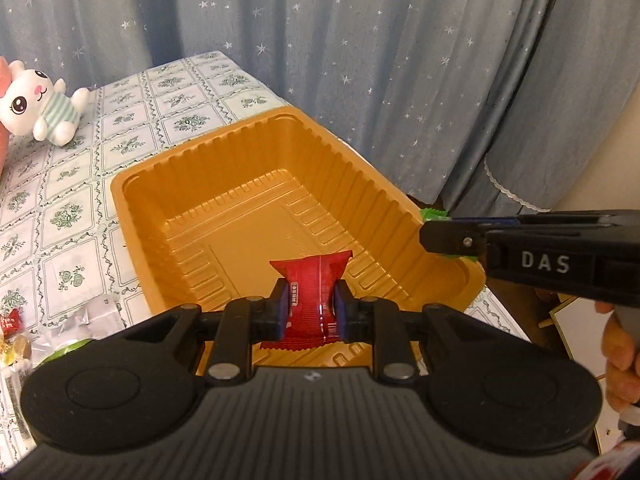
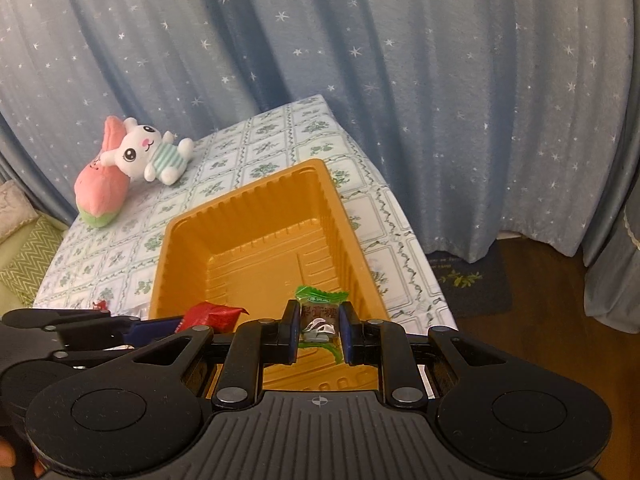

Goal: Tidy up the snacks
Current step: 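Carry both candies over the orange tray and open the left gripper, then open the right gripper to drop the green-wrapped candy into the tray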

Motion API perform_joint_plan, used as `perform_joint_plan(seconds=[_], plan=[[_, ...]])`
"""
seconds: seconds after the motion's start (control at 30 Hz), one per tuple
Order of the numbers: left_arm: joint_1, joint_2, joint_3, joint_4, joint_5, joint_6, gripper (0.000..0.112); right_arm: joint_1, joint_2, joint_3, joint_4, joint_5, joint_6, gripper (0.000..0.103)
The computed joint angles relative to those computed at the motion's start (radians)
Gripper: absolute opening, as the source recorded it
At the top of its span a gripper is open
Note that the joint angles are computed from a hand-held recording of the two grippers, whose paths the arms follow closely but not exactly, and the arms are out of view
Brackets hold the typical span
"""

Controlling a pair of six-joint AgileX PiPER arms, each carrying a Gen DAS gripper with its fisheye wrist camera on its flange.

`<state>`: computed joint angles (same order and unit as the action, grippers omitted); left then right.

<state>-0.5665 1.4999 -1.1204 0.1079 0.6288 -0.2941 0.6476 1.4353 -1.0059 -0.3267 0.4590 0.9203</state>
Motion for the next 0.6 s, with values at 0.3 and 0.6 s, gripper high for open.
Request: perform_joint_plan(seconds=[0.3, 0.6], plan=[[0.01, 0.012, 0.012, -0.005, -0.022, -0.016, 0.025, -0.026, 0.001, 0.007, 0.064, -0.021, -0.078, 0.021], [0.062, -0.086, 0.056, -0.064, 0.011, 0.024, 0.029, -0.038, 0.026, -0.004, 0.145, -0.038, -0.184, 0.021]])
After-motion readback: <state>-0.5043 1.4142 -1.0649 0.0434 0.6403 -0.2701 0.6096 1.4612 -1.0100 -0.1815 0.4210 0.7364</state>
